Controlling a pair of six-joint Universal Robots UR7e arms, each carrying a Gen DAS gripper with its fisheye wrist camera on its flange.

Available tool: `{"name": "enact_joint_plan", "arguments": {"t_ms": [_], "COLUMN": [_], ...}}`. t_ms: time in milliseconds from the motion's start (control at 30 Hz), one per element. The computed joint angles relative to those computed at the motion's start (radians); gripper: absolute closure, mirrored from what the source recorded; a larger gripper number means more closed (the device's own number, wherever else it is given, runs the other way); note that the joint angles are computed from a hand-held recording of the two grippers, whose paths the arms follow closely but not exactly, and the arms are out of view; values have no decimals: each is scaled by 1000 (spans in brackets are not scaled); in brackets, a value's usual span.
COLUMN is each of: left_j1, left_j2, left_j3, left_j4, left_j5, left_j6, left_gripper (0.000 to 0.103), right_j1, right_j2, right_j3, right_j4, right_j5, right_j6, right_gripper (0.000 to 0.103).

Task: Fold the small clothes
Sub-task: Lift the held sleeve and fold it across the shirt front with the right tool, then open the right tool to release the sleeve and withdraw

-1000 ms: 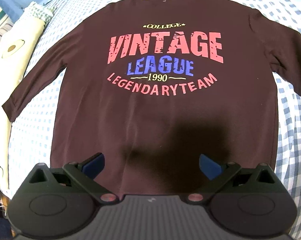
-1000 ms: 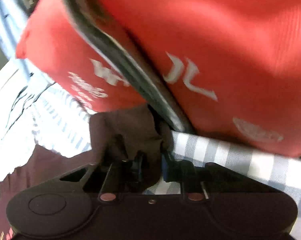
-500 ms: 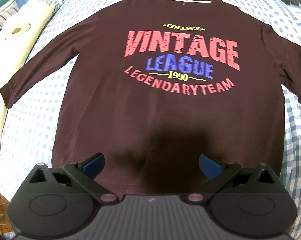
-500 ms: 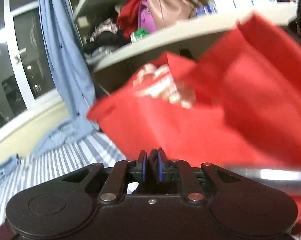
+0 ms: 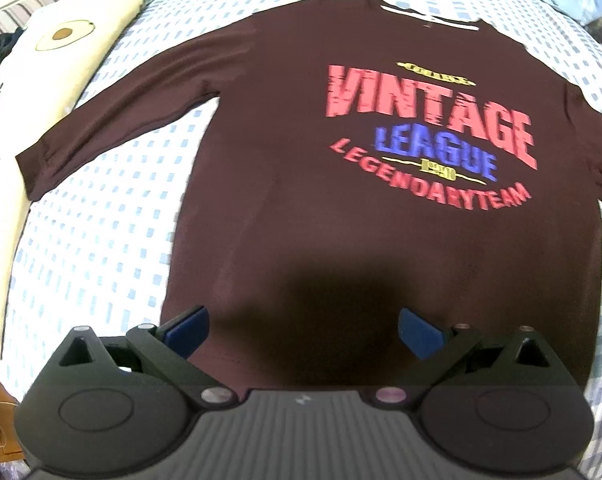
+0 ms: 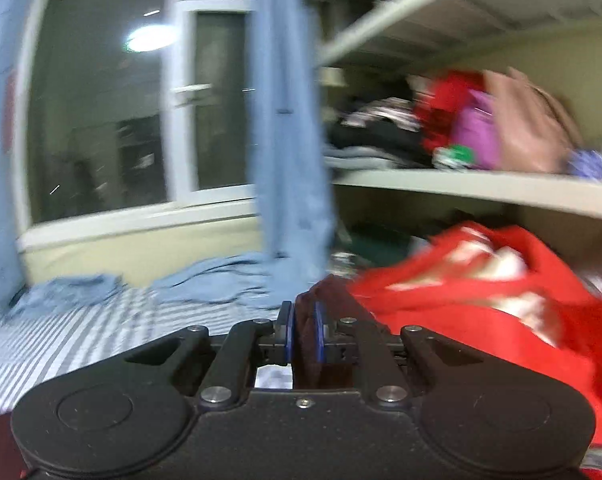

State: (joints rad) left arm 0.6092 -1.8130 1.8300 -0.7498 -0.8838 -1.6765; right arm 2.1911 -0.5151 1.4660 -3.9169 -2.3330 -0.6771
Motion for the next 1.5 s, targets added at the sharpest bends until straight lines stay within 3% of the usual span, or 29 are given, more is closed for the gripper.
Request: {"name": "enact_joint_plan", "arguments": {"t_ms": [233, 400, 633, 667, 733, 767, 800, 900, 1067, 1300, 1400, 1500], "left_j1": [32, 53, 108, 114, 124, 130, 135, 155, 205, 290, 327, 350], "left_j2": [-55, -81, -86, -81, -73, -69, -65, -52, -11, 108, 186, 252], "left_j3": [-47, -69, -85, -87, -88, -88, -86, -75, -33, 30, 26, 3], "left_j4": [108, 178, 196, 193, 178, 168, 152, 82, -127, -508, -602, -606], "left_j5": [16, 20, 29, 36, 53, 62, 71, 104, 165, 217, 234, 242], "left_j6": [-50, -88, -60, -52, -29, -20, -6, 49, 195, 418, 456, 432], "left_gripper": [1, 1, 1, 1, 1, 1, 1, 1, 1, 1, 1, 1], "right_j1": [83, 115, 128, 126, 120, 120, 117, 120, 102, 37, -10, -68], "right_j2": [186, 320, 418, 415, 382, 368, 351, 286, 170, 63, 57, 61], "right_j3": [-164, -263, -282, -274, -223, -202, -167, -57, 121, 297, 326, 333], "right_j4": [267, 459, 756, 797, 867, 895, 880, 841, 721, 598, 510, 401], "right_j5": [60, 60, 22, 30, 63, 82, 97, 126, 77, -172, -236, -235], "right_j6": [10, -12, 83, 114, 176, 196, 197, 242, 343, 427, 384, 290], "right_gripper": [92, 92, 91, 89, 71, 56, 43, 21, 3, 1, 1, 1]}}
